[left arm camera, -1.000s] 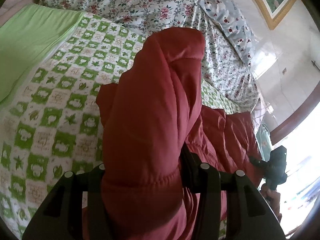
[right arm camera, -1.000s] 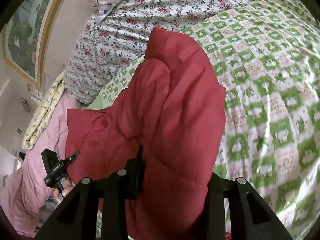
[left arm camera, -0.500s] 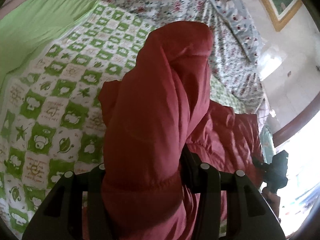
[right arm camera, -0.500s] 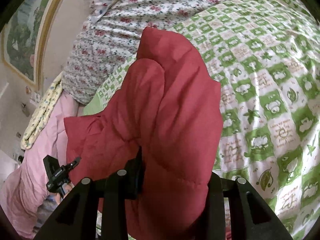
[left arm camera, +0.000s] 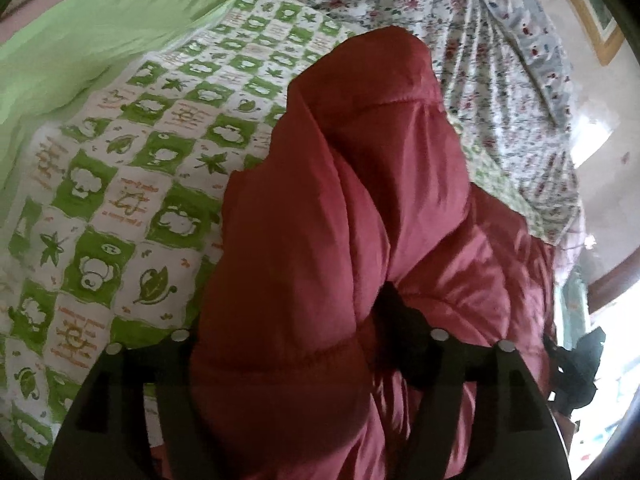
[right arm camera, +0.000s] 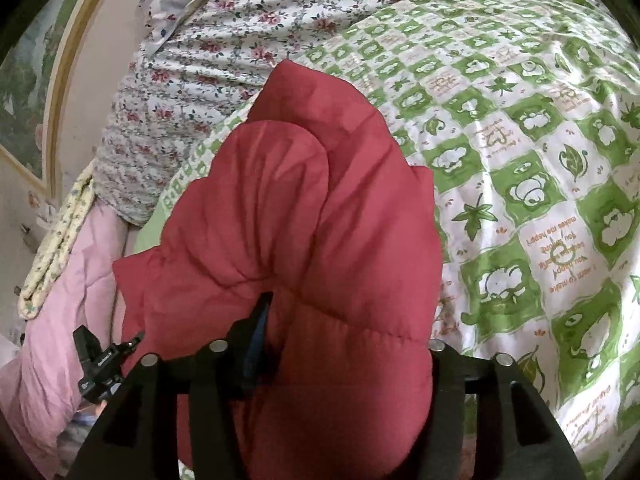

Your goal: Fold large clothes

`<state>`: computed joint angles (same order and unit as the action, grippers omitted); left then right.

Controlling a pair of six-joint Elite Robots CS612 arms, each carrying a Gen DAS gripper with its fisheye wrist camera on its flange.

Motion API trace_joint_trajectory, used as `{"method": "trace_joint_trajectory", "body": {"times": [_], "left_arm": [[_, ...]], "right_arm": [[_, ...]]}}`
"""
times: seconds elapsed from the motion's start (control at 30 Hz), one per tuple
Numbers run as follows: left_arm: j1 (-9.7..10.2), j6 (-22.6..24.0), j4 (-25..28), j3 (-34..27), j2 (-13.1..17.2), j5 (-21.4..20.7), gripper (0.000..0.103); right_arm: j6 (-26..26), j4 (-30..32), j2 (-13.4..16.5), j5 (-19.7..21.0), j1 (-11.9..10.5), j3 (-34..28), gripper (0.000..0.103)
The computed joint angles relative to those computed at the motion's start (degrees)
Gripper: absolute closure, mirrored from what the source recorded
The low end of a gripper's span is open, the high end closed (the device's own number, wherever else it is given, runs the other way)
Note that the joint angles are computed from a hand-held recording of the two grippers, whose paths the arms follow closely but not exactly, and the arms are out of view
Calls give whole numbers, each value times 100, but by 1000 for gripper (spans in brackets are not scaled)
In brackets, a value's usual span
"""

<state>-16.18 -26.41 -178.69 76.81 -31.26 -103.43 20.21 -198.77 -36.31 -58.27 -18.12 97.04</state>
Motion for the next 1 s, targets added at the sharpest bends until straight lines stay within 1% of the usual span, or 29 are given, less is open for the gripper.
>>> {"method": "trace_joint_trajectory", "body": {"times": [0.07, 0.2, 0.3, 0.4, 0.47, 0.6, 0.63, 0.7, 0.87, 1.0], "left_arm": [[-36, 14, 37, 4, -11, 205, 29], [-102, 9, 141, 17, -46, 606, 20], [-135, -3, 205, 65, -104, 811, 17], [-110, -155, 43, 178, -173, 759, 17], [-119, -213, -96, 309, -249, 865, 17], [-187, -177, -362, 586, -421, 1263, 17], [-208, -179, -461, 670, -470, 1392, 17], [-223, -160, -612, 794, -541, 1517, 17], [-229, 40, -866, 1001, -686, 1485, 17], [-289, 270, -985, 1112, -772, 1421, 17]], "right_arm": [[3, 2, 16, -58, 13, -26, 45], [61, -7, 52, -140, 26, -80, 40], [95, -28, 48, -264, 46, -78, 36], [65, -64, 21, -498, 84, -45, 31], [42, -75, 6, -633, 107, -31, 26], [20, -86, -25, -871, 157, -20, 24], [49, -108, -38, -915, 163, -2, 21], [66, -169, -71, -1019, 179, 38, 19], [5, -428, -212, -1410, 239, 227, 19], [-111, -698, -361, -1568, 255, 429, 19]]}}
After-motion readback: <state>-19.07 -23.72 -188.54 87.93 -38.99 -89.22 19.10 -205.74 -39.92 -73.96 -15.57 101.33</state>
